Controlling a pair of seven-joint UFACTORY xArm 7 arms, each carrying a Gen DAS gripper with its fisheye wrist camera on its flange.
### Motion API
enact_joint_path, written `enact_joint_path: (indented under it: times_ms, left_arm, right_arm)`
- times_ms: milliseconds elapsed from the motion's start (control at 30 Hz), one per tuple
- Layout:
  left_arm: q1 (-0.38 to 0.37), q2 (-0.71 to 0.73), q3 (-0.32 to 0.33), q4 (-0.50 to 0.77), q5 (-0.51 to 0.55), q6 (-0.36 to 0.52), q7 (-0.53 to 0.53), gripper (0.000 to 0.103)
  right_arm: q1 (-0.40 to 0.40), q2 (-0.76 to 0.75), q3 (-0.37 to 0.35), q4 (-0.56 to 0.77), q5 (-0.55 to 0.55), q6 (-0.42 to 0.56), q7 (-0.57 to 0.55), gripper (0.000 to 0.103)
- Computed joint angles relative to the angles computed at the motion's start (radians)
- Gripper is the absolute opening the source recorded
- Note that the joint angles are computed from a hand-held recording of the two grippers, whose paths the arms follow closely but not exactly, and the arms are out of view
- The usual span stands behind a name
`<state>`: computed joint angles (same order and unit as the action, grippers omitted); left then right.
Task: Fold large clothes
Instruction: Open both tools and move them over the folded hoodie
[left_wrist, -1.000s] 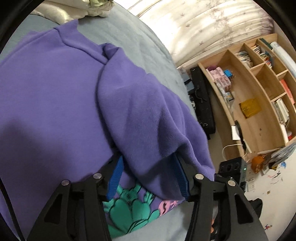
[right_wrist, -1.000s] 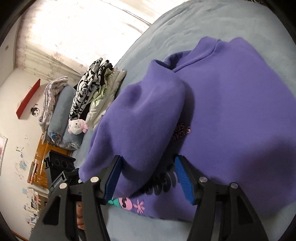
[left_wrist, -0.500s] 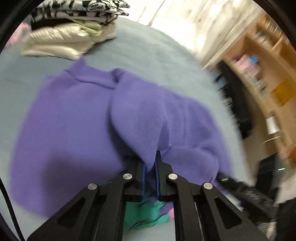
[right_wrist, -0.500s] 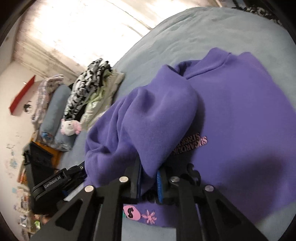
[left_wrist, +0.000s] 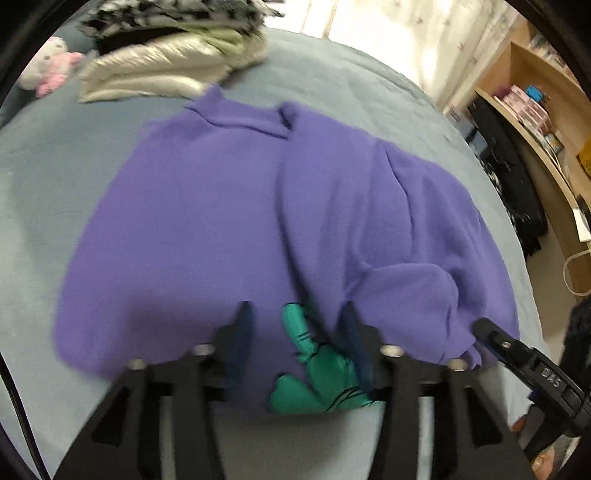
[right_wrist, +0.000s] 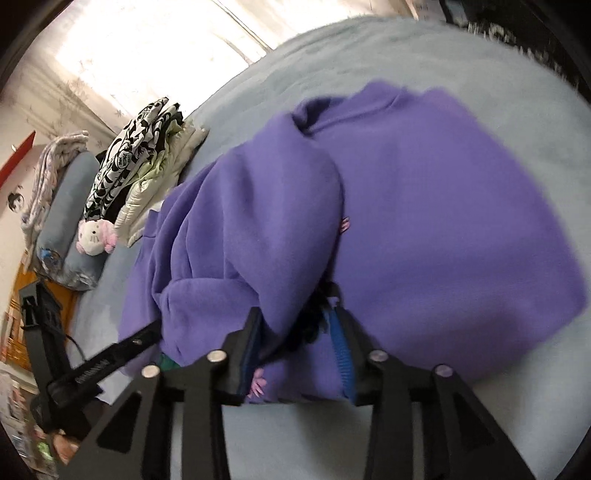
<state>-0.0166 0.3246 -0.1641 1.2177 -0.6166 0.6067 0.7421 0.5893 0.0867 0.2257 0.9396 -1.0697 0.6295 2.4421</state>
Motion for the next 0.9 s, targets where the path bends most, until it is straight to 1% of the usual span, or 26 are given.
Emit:
enact_joint_path:
  times_ms: [67, 133, 167, 200, 233, 267, 333, 367, 400, 500, 533, 567, 633, 667, 733, 767, 800, 833, 867, 900]
  left_arm:
    - [0.011, -0.042, -0.003, -0.046, -0.033, -0.056, 0.031, 0.054]
    - [0.025, -0.074, -0.011, -0.070, -0.086, -0.095, 0.092, 0.054]
    - [0.028, -0.083, -0.015, -0.075, -0.114, -0.106, 0.123, 0.049]
    - [0.033, -0.087, -0.019, -0.072, -0.146, -0.107, 0.157, 0.044]
    - [0.036, -0.087, -0.026, -0.062, -0.181, -0.094, 0.192, 0.030]
    - [0.037, -0.093, -0.025, -0.056, -0.202, -0.071, 0.214, 0.023]
    - [0.018, -0.081, -0.028, -0.025, -0.234, -0.046, 0.228, 0.021]
    - [0.006, -0.067, -0.030, -0.002, -0.245, -0.042, 0.230, 0.018]
    - [0.005, -0.043, -0.036, 0.027, -0.270, -0.038, 0.258, 0.017]
    - [-0.016, 0.010, -0.057, 0.081, -0.312, -0.068, 0.297, 0.013]
    - [-0.026, 0.035, -0.061, 0.107, -0.308, -0.072, 0.287, 0.012]
    - [-0.032, 0.053, -0.063, 0.123, -0.299, -0.074, 0.276, 0.012]
    - [-0.053, 0.109, -0.061, 0.175, -0.248, -0.073, 0.216, 0.010]
    - [-0.069, 0.138, -0.057, 0.199, -0.210, -0.082, 0.177, 0.010]
    - [-0.078, 0.167, -0.064, 0.208, -0.157, -0.109, 0.148, 0.010]
    - [-0.091, 0.187, -0.056, 0.217, -0.114, -0.127, 0.120, 0.010]
    - [-0.100, 0.202, -0.050, 0.217, -0.080, -0.155, 0.098, 0.010]
    - [-0.089, 0.213, -0.062, 0.213, -0.074, -0.185, 0.106, 0.009]
    - [-0.072, 0.223, -0.080, 0.212, -0.072, -0.204, 0.116, 0.009]
    - [-0.045, 0.234, -0.104, 0.219, -0.076, -0.200, 0.128, 0.009]
  right_arm:
    - [0.024, -0.014, 0.020, 0.019, 0.005, 0.098, -0.020, 0.039]
    - [0.040, -0.022, 0.034, 0.037, -0.018, 0.160, -0.042, 0.039]
    - [0.040, -0.020, 0.036, 0.049, -0.024, 0.170, -0.070, 0.039]
    - [0.038, -0.015, 0.035, 0.062, -0.028, 0.169, -0.101, 0.038]
    - [0.034, 0.000, 0.031, 0.086, -0.032, 0.167, -0.148, 0.038]
    - [0.032, 0.011, 0.026, 0.102, -0.044, 0.165, -0.169, 0.038]
    - [0.026, 0.040, 0.008, 0.139, -0.072, 0.147, -0.210, 0.037]
    - [0.019, 0.058, -0.005, 0.158, -0.091, 0.123, -0.224, 0.034]
    - [0.014, 0.077, -0.018, 0.181, -0.110, 0.101, -0.234, 0.031]
    - [0.001, 0.131, -0.058, 0.235, -0.136, 0.044, -0.272, 0.030]
    - [-0.011, 0.151, -0.076, 0.250, -0.141, 0.005, -0.280, 0.030]
    - [-0.013, 0.172, -0.086, 0.269, -0.134, -0.010, -0.292, 0.030]
    - [-0.020, 0.210, -0.109, 0.297, -0.104, -0.033, -0.340, 0.030]
    - [-0.022, 0.224, -0.120, 0.305, -0.088, -0.043, -0.363, 0.030]
    - [-0.015, 0.234, -0.139, 0.301, -0.062, -0.036, -0.393, 0.029]
    - [-0.008, 0.236, -0.144, 0.297, -0.040, -0.004, -0.418, 0.022]
    - [-0.002, 0.230, -0.149, 0.284, -0.025, 0.022, -0.428, 0.010]
    - [-0.001, 0.215, -0.156, 0.251, -0.024, 0.027, -0.409, 0.004]
    - [-0.002, 0.200, -0.165, 0.221, -0.056, -0.001, -0.361, 0.000]
    - [-0.008, 0.182, -0.179, 0.183, -0.122, -0.059, -0.280, 0.000]
